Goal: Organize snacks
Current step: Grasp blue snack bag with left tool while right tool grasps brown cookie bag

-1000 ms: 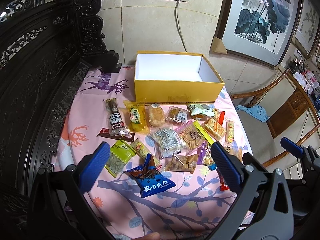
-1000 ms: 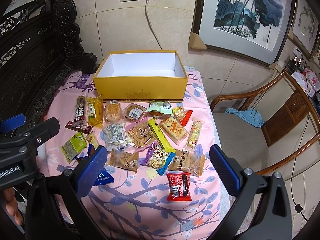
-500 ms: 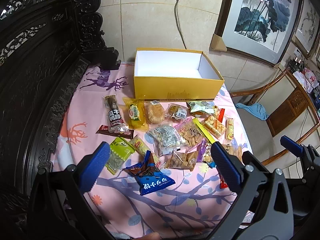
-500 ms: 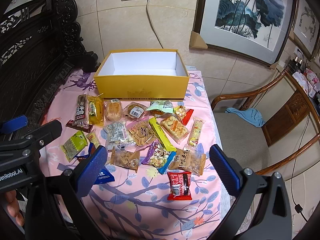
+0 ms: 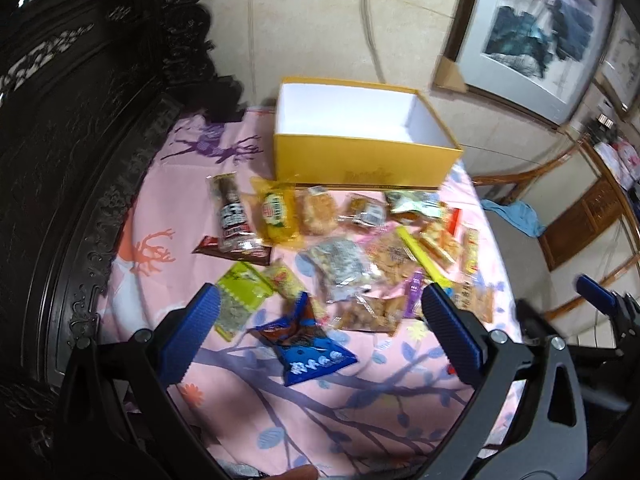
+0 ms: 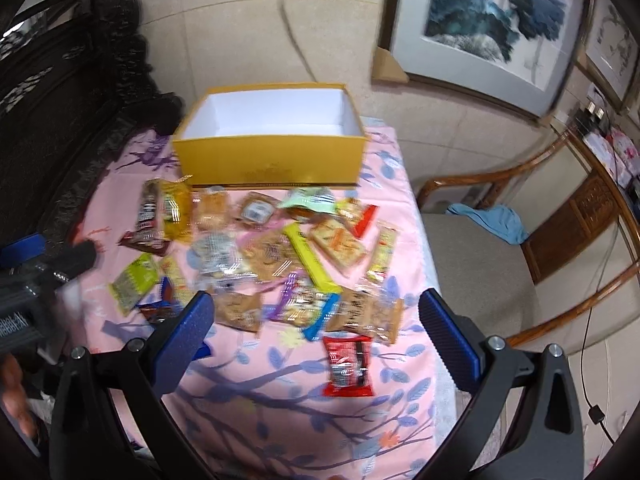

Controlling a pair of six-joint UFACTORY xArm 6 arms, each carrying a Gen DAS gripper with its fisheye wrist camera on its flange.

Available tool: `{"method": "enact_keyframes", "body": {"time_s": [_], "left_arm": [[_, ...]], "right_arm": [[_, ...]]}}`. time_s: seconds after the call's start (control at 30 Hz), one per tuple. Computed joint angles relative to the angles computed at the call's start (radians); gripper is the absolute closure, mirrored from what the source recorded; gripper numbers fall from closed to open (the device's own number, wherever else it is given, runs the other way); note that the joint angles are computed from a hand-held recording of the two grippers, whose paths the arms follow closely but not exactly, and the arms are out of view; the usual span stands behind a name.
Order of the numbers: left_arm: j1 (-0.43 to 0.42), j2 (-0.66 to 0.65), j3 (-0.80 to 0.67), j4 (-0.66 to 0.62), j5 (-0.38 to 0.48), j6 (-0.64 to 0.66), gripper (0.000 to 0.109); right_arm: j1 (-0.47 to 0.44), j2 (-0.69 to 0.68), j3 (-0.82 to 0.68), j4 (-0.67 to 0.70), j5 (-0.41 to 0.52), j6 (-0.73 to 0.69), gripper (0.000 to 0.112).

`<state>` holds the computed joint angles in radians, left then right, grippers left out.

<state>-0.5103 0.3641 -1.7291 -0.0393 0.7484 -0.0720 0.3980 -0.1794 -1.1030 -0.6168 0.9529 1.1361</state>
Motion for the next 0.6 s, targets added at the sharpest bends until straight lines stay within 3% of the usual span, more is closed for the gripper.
{"method": "enact_keyframes", "body": {"time_s": [0.13,0.33,0.47,0.6], "left_arm": [[0.027,0.063,-0.05,0.047,0.019,-0.027,0.008],[0.051,0.147,-0.063,0.132,0.028,-0.054,0.008],[0.056,0.178,-0.038,0.109,0.06,-0.028,0.008],[0.058,0.187,-0.04,0.103,0.109,-0.056,0.008]], "right_arm": [[-0.078,-0.043,0.098,0.041,-0.032,-0.005,0.011],[-0.176,-0.034,0.208,0.16,-0.22,-0.127,0.011],[-0.163,0.109,0.168,0.415,-0.415,-0.441,0.011],[-0.106,0.31,0.015,0.519,-0.466,-0.7,0.011]]}}
